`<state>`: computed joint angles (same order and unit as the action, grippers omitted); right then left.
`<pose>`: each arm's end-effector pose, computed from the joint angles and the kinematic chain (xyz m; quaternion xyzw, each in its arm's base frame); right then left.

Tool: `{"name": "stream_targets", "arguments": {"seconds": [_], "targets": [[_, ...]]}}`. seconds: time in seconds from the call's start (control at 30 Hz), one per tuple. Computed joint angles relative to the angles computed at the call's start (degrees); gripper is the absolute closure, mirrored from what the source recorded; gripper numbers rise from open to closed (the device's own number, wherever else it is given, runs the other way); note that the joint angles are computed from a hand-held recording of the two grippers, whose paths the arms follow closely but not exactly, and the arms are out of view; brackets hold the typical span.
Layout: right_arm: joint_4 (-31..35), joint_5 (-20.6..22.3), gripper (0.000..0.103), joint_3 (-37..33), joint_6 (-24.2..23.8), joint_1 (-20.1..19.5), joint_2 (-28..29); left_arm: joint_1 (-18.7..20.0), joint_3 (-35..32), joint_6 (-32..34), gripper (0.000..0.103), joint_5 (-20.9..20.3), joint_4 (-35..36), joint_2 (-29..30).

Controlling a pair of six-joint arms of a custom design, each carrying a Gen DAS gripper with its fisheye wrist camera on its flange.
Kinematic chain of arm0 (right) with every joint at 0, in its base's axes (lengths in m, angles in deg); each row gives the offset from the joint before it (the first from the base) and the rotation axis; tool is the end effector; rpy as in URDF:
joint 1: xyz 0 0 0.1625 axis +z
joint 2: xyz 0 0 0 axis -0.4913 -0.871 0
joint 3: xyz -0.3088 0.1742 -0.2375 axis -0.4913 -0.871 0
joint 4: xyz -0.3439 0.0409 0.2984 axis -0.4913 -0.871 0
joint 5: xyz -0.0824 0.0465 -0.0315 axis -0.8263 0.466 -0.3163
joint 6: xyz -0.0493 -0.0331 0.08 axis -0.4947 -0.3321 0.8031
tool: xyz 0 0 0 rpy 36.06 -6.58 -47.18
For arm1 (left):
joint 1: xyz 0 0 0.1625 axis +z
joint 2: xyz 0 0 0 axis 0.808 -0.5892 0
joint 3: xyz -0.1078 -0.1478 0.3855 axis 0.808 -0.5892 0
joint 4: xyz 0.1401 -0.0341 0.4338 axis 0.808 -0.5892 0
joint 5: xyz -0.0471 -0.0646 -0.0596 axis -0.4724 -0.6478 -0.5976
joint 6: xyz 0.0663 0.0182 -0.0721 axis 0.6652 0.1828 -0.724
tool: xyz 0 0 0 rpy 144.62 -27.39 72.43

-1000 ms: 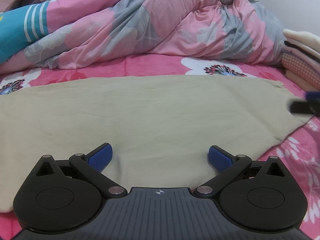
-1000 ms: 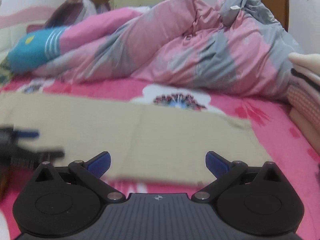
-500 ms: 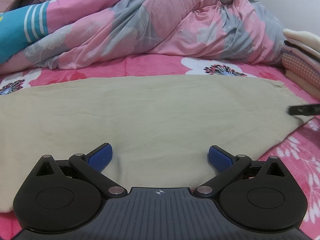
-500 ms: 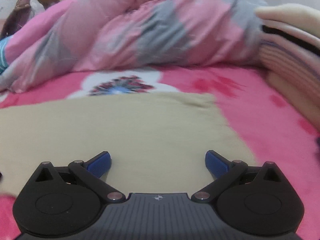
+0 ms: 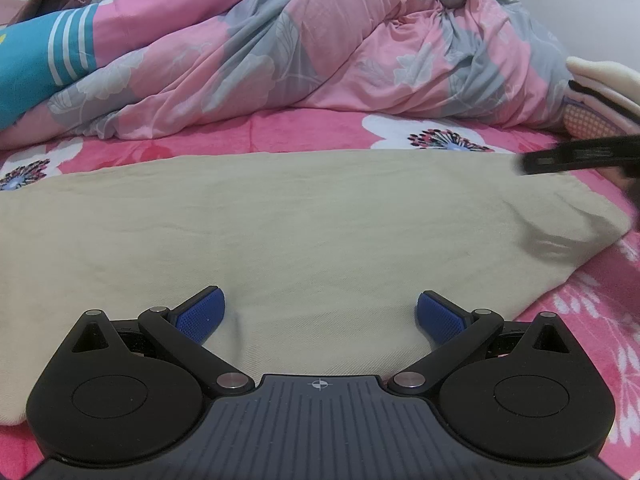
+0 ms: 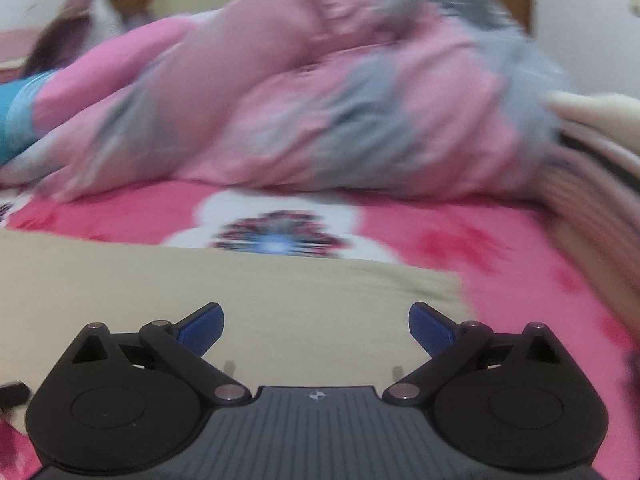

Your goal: Fold clothes

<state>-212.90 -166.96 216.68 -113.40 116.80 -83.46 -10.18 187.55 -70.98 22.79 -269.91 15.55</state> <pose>0.0820 -0.4096 0.0926 0.2234 -0.8230 0.4036 0.3314 -0.0585 -0.3432 0.0569 0.2548 0.8504 -0.3711 0.2723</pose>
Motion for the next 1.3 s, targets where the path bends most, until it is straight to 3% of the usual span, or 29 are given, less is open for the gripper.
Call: {"name": "stream_targets", "arguments": {"seconds": [0.2,0.47,0.57,0.77,0.87,1.0,1.13,1.2,1.3], "targets": [[8.59,-2.03,0.008,-6.54,2.21,0.02,2.91,0.03,0.0,0.08,0.0,-0.01,-0.07,0.02],[8.98,-8.56,0.016,-9.02,12.57,-9.89,-6.96,-0.07,0.04,0.03,0.0,0.16,-0.14,0.15],[6.64,-6.59,0.025,-5.76,15.11,-12.11,-10.77,-0.1,0.05,0.02,0.0,0.19,-0.04,0.08],[5.56,6.11,0.031,4.79,9.23,-12.62,-15.18,-0.18,0.07,-0.1,0.0,0.23,-0.02,0.1],[7.57,9.56,0.035,7.35,5.95,-11.0,-14.11,-0.25,0.08,-0.18,0.0,0.24,-0.19,0.26],[9.0,8.64,0.04,8.74,4.24,-10.67,-11.92,-0.18,0.08,-0.12,0.0,0.13,-0.48,0.37],[3.99,13.17,0.064,12.91,4.95,-16.16,-13.87,-0.17,0.02,-0.05,0.0,0.19,-0.43,0.41],[2.38,10.62,0.064,14.03,7.13,-15.94,-15.51,-0.2,0.03,-0.08,0.0,0.24,-0.45,0.45],[-2.36,8.09,0.063,15.02,6.57,-13.21,-14.55,-0.28,0.08,-0.16,0.0,0.38,-0.21,0.35]]}}
